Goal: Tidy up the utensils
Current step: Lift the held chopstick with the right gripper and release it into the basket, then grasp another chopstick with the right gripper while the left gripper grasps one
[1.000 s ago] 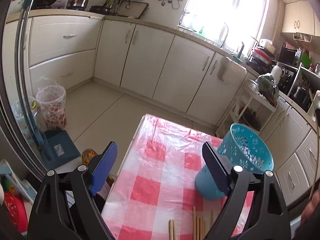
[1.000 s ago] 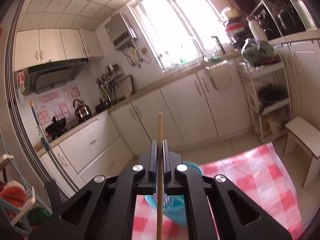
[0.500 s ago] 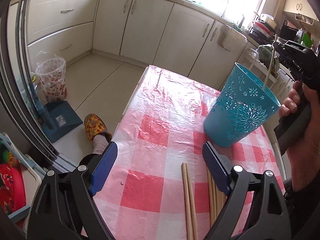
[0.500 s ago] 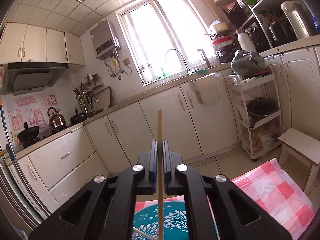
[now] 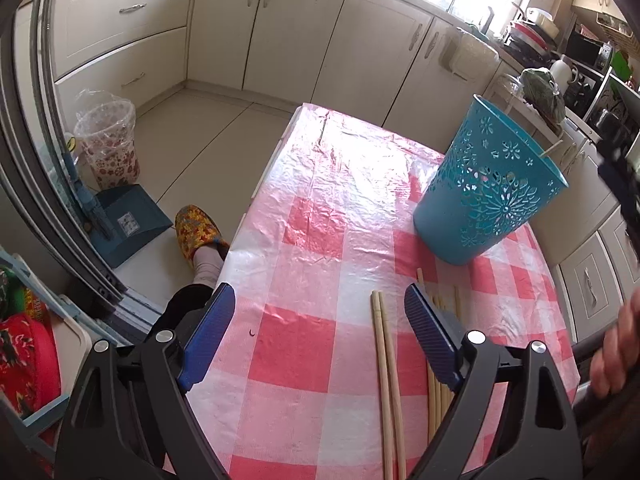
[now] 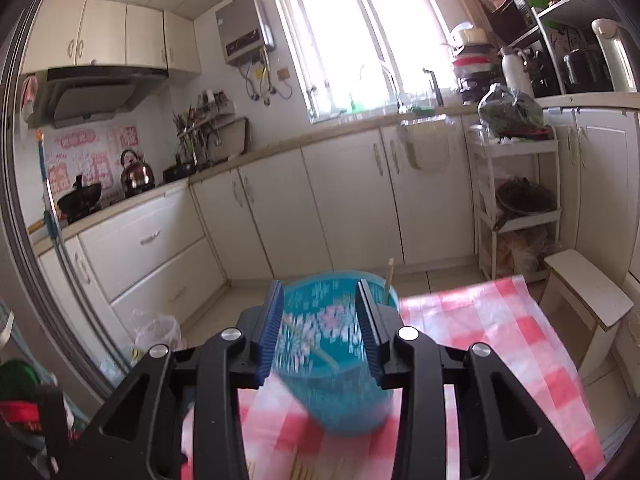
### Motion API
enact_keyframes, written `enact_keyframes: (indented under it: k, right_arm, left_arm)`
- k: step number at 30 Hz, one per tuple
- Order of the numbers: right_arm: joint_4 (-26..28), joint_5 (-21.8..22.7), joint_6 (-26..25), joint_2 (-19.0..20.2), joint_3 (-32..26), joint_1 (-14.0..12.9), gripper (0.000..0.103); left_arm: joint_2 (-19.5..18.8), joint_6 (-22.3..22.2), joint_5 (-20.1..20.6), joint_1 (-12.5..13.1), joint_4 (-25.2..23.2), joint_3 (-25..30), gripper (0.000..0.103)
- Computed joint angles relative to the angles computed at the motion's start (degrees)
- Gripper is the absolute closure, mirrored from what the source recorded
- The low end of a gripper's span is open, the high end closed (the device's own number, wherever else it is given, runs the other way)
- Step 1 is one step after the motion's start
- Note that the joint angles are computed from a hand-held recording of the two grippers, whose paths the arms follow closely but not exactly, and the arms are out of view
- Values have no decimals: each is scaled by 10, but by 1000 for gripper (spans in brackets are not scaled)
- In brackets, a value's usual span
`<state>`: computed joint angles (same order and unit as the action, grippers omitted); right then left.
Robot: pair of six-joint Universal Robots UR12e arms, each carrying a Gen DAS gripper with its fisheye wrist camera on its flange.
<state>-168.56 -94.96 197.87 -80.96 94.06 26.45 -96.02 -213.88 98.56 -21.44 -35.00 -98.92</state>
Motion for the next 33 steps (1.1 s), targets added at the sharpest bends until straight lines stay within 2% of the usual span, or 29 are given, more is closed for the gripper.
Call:
enact_keyframes:
  k: [1, 3, 4, 6, 13, 21, 23, 28, 31, 33]
  right_arm:
    - [49, 6, -9, -8, 9, 4, 66]
    - [131, 28, -7, -13, 19, 7, 79]
    - [158, 37, 3, -13, 23, 6, 83]
    - [189, 48, 22, -7, 24, 4, 83]
    - [223, 24, 36, 22, 2, 10, 84]
    - [232, 7, 9, 23, 2, 16, 84]
    - [238, 7, 4, 22, 4, 15, 89]
    - [240, 15, 2, 12, 14, 9, 92]
    - [223, 50, 24, 5, 24, -2, 92]
    - [210, 60, 39, 5, 24, -6, 86]
  left_arm:
    - [0, 4, -1, -1, -8, 1, 20]
    - [-3, 15, 1, -6, -27, 6, 20]
    - [-5, 23, 4, -9, -36, 8, 20]
    - [-10, 37, 15, -17, -56, 15, 20]
    - [-22, 50, 42, -30, -102, 28, 20]
    - [-26, 57, 62, -36, -123, 32, 20]
    - [-28, 60, 66, -38, -126, 34, 20]
    - [-34, 63, 63, -38, -135, 38, 20]
    - [-36, 65, 67, -40, -137, 39, 20]
    - [-38, 68, 72, -41, -138, 40, 20]
